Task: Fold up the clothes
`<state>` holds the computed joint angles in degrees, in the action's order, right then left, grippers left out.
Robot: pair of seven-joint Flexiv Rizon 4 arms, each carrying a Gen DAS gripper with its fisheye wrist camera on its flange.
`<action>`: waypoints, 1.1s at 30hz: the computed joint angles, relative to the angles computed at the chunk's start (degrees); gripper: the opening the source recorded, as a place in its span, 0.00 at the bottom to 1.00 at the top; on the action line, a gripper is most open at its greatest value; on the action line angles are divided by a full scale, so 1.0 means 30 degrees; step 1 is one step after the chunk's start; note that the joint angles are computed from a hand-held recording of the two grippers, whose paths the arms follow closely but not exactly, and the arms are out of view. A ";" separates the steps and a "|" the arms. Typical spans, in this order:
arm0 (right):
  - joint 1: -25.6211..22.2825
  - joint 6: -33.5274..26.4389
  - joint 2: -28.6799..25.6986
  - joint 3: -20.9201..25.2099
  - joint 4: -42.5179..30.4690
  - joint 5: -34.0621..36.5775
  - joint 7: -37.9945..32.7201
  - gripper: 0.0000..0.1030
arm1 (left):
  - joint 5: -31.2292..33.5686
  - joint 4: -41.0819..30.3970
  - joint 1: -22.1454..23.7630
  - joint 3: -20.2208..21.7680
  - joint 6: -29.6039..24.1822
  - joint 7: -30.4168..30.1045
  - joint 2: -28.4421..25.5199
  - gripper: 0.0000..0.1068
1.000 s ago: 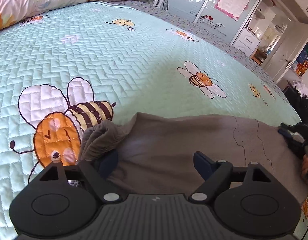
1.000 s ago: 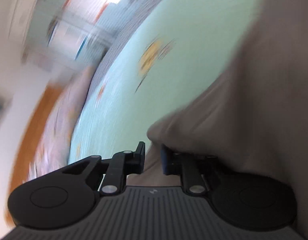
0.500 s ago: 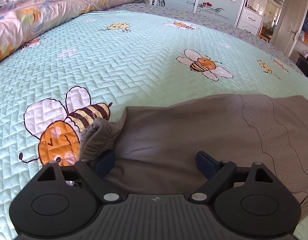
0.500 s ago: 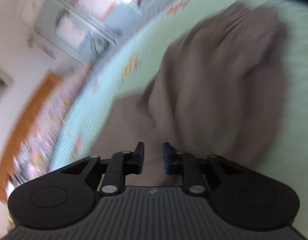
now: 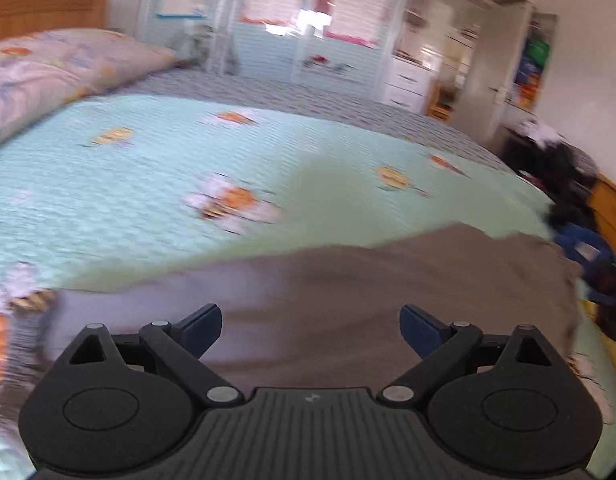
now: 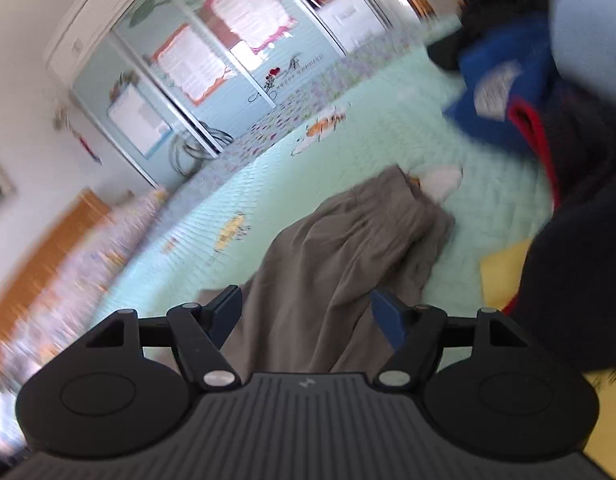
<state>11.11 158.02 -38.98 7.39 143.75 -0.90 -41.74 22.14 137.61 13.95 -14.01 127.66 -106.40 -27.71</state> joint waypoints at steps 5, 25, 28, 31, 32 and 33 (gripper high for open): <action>-0.1499 0.1662 -0.2047 0.0572 -0.1564 -0.2074 0.2337 0.60 | -0.0878 -0.0927 -0.1264 -0.0304 -0.0936 0.0327 -0.1642 0.90; 0.0873 -0.1152 -0.2203 -0.0839 -0.3725 0.0684 0.2178 0.19 | -0.2892 -0.0833 -0.2775 0.0458 -0.1062 0.3126 -0.2793 0.96; 0.1726 -0.2075 -0.1497 -0.1376 -0.3426 0.1640 0.0497 0.18 | -0.3093 -0.0798 -0.3055 0.0641 -0.1126 0.3488 -0.2726 0.96; 0.2594 -0.3023 -0.0622 -0.1859 -0.3230 0.2536 -0.1584 0.13 | -0.3001 -0.0808 -0.2838 0.0441 -0.1487 0.3785 -0.2625 0.96; 0.3196 -0.3457 -0.0186 -0.2215 -0.3143 0.3229 -0.2616 0.13 | -0.2841 -0.0798 -0.2570 0.0244 -0.1580 0.3812 -0.2626 0.96; 0.3857 -0.4253 0.0274 -0.2715 -0.3088 0.4209 -0.3679 0.12 | -0.2688 -0.0800 -0.2339 0.0083 -0.1668 0.3868 -0.2630 0.96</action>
